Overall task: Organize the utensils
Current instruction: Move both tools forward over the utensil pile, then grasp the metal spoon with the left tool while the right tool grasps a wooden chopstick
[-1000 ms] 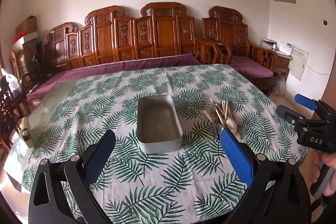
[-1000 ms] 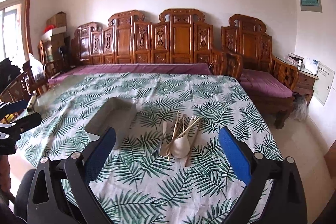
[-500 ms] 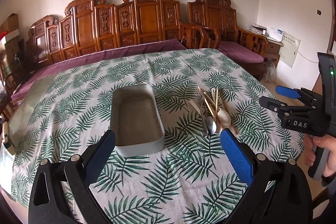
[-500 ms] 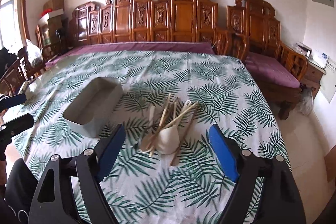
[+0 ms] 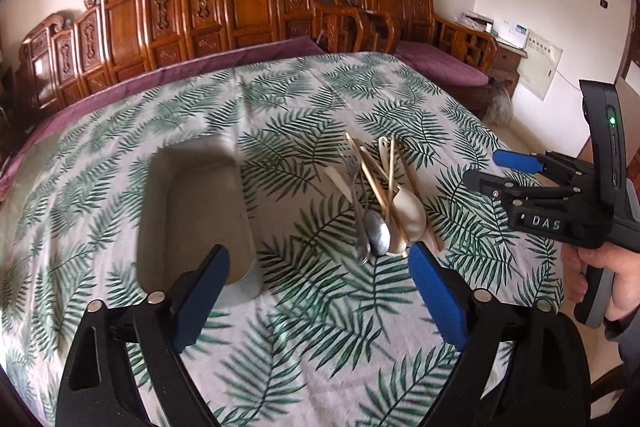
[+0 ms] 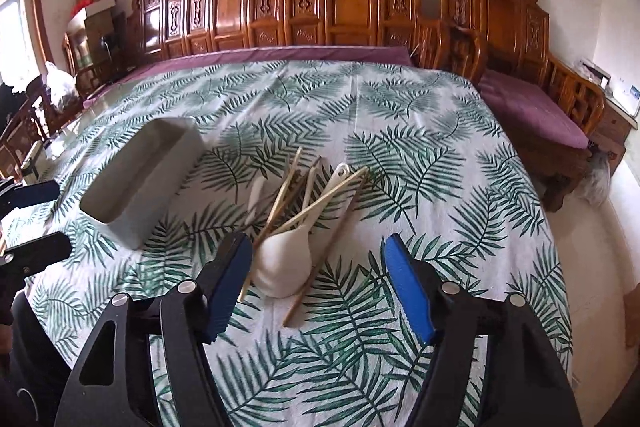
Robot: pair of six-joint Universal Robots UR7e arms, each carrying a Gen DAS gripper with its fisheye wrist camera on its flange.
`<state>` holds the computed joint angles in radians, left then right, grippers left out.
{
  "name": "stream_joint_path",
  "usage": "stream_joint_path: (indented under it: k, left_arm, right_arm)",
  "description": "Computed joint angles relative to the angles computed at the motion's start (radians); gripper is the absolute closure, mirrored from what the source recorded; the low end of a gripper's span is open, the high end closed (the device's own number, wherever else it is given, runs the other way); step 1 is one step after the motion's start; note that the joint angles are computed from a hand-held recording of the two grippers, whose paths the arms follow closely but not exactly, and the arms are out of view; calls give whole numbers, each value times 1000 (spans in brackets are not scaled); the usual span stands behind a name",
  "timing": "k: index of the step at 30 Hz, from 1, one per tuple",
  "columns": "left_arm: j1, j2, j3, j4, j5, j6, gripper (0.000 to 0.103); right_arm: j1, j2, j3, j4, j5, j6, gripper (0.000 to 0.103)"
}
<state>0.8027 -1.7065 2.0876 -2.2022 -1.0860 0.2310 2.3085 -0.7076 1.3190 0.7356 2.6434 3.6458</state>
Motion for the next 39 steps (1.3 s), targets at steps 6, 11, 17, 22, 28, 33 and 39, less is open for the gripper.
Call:
stream_joint_path:
  k: [6, 11, 17, 22, 28, 33, 39]
  left_arm:
    - [8, 103, -11, -29, -33, 3, 33]
    - [28, 198, -44, -28, -68, -3, 50]
    - [40, 287, -72, -28, -60, 10, 69]
    - [52, 354, -96, -12, -44, 10, 77]
    - [69, 409, -129, 4, -35, 3, 91]
    - [68, 429, -142, 15, -27, 6, 95]
    - [62, 449, -150, 47, -2, -13, 95]
  right_arm:
    - [-46, -53, 55, -64, -50, -41, 41]
    - [-77, -71, 73, -102, -79, -89, 46]
    - [-101, -80, 86, -113, -94, -100, 46]
    - [-110, -93, 104, -118, -103, -90, 46]
    - [-113, -101, 112, -121, -102, -87, 46]
    - [-114, -102, 114, -120, -106, -84, 46]
    - [-112, -101, 112, -115, -101, -79, 46]
